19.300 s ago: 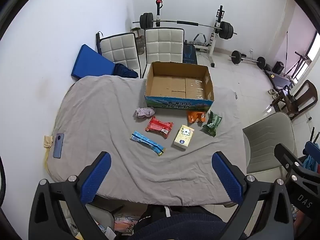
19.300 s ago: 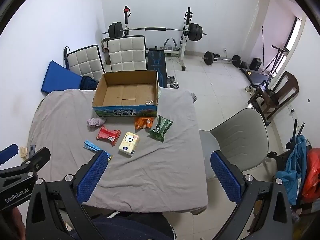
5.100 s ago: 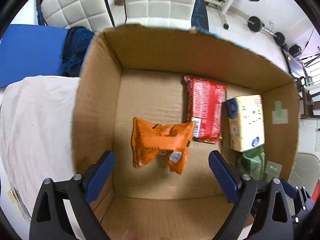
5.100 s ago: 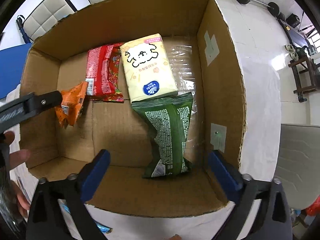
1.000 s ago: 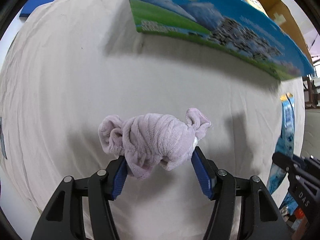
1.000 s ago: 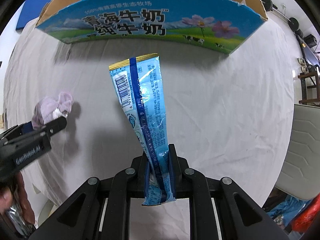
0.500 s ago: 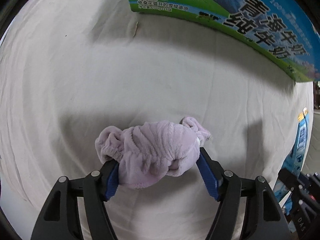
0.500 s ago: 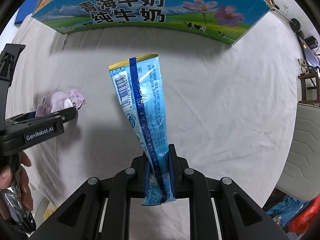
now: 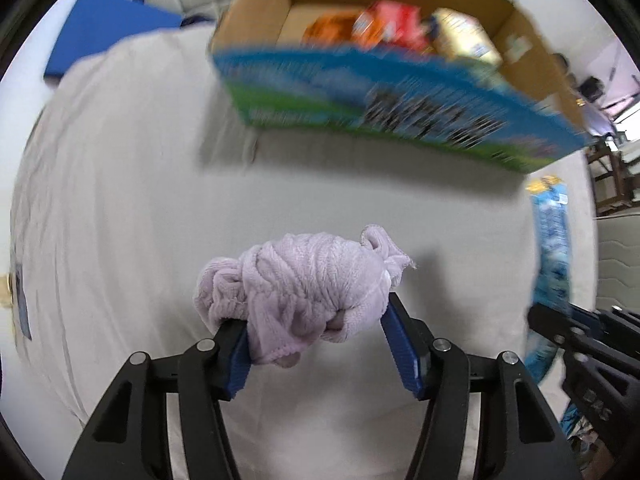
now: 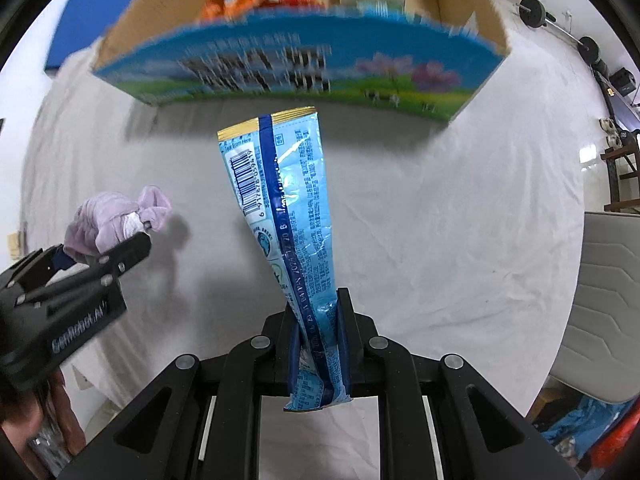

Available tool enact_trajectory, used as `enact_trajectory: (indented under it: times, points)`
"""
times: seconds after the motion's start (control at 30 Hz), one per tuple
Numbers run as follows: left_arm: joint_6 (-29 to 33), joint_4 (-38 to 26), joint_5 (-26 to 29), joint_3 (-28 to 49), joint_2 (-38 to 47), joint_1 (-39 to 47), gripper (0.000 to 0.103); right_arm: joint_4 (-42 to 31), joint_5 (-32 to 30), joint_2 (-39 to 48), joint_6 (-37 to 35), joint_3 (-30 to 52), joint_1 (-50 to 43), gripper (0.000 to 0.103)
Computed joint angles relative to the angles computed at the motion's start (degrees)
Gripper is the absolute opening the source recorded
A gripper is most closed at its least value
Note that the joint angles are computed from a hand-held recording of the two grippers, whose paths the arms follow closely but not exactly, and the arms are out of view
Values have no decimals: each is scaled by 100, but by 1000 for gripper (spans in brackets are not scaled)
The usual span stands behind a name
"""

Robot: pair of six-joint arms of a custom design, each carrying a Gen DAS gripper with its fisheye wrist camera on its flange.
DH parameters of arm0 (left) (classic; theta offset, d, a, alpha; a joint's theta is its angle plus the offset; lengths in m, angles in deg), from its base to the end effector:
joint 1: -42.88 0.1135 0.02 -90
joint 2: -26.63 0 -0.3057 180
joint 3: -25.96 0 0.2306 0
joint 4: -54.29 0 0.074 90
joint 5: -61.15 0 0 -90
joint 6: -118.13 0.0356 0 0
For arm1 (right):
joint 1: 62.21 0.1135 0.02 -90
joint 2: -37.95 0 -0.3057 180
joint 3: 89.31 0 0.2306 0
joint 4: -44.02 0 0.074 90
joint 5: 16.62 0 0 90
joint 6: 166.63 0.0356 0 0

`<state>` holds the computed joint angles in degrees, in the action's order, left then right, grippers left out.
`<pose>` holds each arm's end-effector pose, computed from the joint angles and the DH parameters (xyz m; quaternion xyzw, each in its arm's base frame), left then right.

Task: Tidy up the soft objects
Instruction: 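Lower the cloth and blue pack into the box and open both tools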

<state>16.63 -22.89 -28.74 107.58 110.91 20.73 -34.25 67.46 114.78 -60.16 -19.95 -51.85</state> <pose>0.2215 -0.0903 0.2991 0.0925 0.9918 -0.0265 0.0845 0.1834 0.0373 0.2721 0.0513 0.9967 0.0588 0.0241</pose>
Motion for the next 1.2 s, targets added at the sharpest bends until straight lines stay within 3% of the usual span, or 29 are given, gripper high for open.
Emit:
enact_trajectory:
  times: [0.2, 0.33, 0.6, 0.93, 1.2]
  points:
    - [-175, -830, 143, 1440, -23, -341, 56, -975, -334, -173, -321, 1311, -513, 17]
    - [-138, -943, 158, 1999, 70, -374, 56, -1499, -467, 121, -450, 2476, -724, 17]
    - [226, -1183, 388, 3485, 1203, 123, 56, -1733, -577, 1228, -393, 4278, -995, 17]
    - [522, -1927, 820, 5204, 3287, 773, 57, -1203, -426, 2842, -47, 5205, -1051, 17]
    - [594, -2397, 827, 6081, 4453, 801, 57, -550, -540, 3972, 255, 5152, -1157, 17]
